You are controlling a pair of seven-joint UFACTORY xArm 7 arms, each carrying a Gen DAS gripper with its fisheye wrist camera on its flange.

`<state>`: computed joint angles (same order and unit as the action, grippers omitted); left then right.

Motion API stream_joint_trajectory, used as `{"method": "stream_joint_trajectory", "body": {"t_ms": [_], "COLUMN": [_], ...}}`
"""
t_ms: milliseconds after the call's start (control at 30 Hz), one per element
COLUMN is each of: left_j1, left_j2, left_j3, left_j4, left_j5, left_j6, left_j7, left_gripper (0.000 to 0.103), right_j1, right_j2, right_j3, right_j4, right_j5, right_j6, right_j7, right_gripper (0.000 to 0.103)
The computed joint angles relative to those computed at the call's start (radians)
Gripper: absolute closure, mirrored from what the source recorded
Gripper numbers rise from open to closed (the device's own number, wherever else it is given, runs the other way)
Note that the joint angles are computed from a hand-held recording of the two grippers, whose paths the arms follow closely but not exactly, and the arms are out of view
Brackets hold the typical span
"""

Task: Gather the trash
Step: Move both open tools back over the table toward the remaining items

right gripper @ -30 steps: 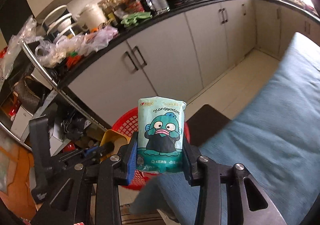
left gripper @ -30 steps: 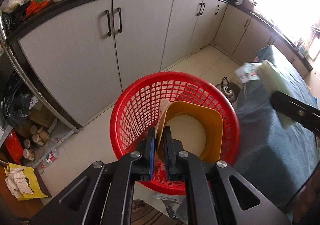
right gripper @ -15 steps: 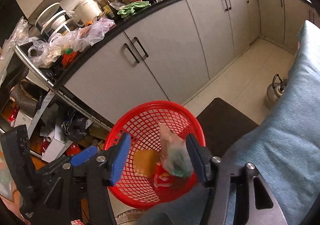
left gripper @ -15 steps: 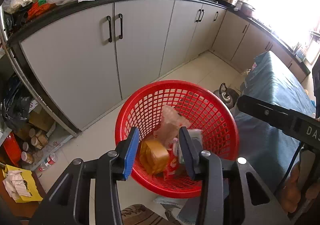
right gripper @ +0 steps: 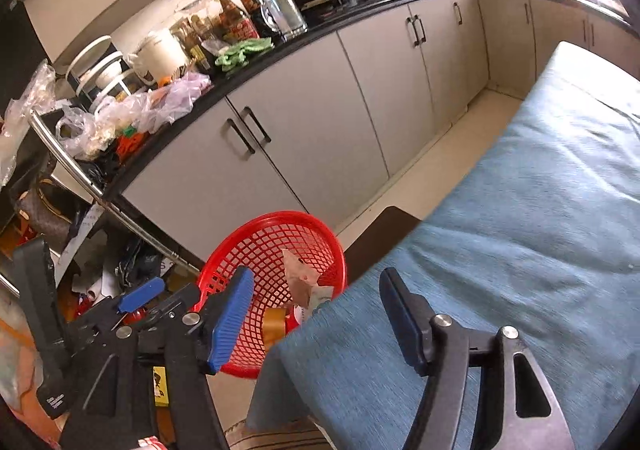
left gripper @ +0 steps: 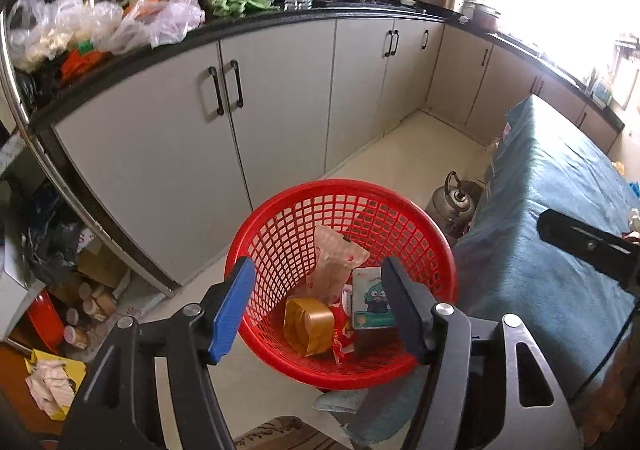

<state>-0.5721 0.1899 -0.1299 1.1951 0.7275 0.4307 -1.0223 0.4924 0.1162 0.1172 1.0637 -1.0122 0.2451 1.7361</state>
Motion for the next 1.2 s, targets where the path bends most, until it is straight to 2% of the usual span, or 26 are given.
{"method": "stream_joint_trajectory", "body": {"t_ms": [67, 233, 400, 533, 867, 1000, 1200], "left_j1": [-0.013, -0.043, -0.070, -0.088, -0.172, -0.209, -0.268], "left_j2": [-0.002, -0.016, -0.020, -0.012, 0.033, 0.063, 0.124], "left_j3": [-0.002, -0.015, -0.037, -0.056, -0.077, -0.077, -0.069], "left_j4": [0.009, 0.025, 0.046, 0.070, 0.154, 0.201, 0.288], "left_j5": [0.022, 0.101, 0.176, 0.189, 0.203, 0.201, 0.179], "left_j6": [0.017, 0.066, 0.117, 0.139, 0.210, 0.233, 0.259], "left_j7": [-0.009, -0.049, -0.088, -0.074, -0.019, 0.005, 0.070], "left_gripper": [0.038, 0.037, 0.035, 0.035, 0.031, 0.031, 0.031], "right_j1": [0.004, -0.030, -0.083, -0.129, -0.196, -0.196, -0.141], "right_j2": [-0.040, -0.129, -0.223, -0.320, -0.628, -0.745, -0.959], "right_j3": [-0.001, 0.049, 0.112, 0.157, 0.218, 0.229, 0.217], "right_j4": [-0.029, -0.099, -0.188, -0.282, -0.542, -0.629, -0.770], "right_j5": [-0.044, -0.109, -0.118, -0.101, 0.073, 0.172, 0.337], "right_j6": [0.011, 0.056, 0.085, 0.094, 0.124, 0.148, 0.240], "right_j7": [0.049, 0.130, 0.176, 0.211, 0.188, 0.141, 0.046], "right_gripper": [0.033, 0.031, 0.030, 0.029, 0.027, 0.027, 0.023]}}
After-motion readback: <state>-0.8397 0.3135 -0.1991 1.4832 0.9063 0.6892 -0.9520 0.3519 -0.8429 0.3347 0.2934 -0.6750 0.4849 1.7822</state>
